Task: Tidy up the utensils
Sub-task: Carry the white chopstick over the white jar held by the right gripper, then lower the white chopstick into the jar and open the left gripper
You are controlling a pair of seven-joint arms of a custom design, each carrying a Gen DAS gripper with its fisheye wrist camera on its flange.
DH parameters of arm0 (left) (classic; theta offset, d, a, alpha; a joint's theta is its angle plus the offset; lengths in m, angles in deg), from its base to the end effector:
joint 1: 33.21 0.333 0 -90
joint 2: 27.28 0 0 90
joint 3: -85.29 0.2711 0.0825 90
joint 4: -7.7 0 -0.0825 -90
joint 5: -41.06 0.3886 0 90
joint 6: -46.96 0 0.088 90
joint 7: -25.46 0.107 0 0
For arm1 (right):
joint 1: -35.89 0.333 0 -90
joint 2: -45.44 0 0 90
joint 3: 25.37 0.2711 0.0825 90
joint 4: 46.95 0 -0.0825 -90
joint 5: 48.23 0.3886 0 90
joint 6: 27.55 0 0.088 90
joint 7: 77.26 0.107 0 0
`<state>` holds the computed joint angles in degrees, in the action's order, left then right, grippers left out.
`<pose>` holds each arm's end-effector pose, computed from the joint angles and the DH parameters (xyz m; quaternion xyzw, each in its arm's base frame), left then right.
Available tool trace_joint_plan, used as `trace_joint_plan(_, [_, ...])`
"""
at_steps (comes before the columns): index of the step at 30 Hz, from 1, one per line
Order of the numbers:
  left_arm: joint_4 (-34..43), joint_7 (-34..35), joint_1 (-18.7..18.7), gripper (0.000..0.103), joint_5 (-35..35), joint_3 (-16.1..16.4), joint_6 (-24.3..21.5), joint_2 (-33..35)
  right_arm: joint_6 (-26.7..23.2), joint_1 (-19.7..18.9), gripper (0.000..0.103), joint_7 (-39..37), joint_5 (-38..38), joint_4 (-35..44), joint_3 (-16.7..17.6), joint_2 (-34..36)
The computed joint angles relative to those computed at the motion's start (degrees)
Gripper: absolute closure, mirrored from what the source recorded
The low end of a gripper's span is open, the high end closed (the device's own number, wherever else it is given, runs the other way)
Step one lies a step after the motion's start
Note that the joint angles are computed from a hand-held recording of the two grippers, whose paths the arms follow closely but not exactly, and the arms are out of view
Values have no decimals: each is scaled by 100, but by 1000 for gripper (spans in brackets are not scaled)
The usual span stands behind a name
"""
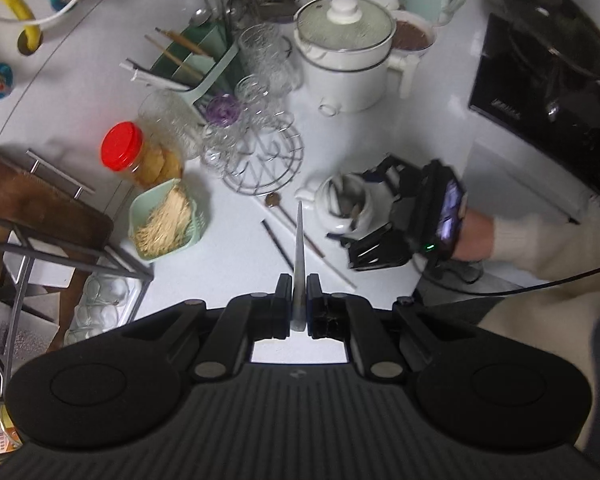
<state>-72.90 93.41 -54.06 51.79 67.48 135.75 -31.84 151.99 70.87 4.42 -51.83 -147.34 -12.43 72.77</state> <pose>0.4199 -0.3208 0.6989 -0.5997 0.7858 -0.0787 0.1289 0.4764 0.5042 0.3739 -0.8560 0.2657 -0.1643 0.4119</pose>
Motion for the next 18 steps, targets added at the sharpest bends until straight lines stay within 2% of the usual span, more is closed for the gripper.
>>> trace_joint_plan(6, [729, -17, -98, 95, -207, 2, -201, 480, 8, 12, 12, -6, -4, 3, -10, 4])
trace_joint_plan(11, [754, 34, -147, 95, -416, 49, -44, 630, 30, 7, 12, -16, -2, 4, -4, 13])
trace_joint_plan(18, [949, 265, -177, 95, -485, 118, -86, 1026, 48, -3, 12, -27, 7, -10, 6, 7])
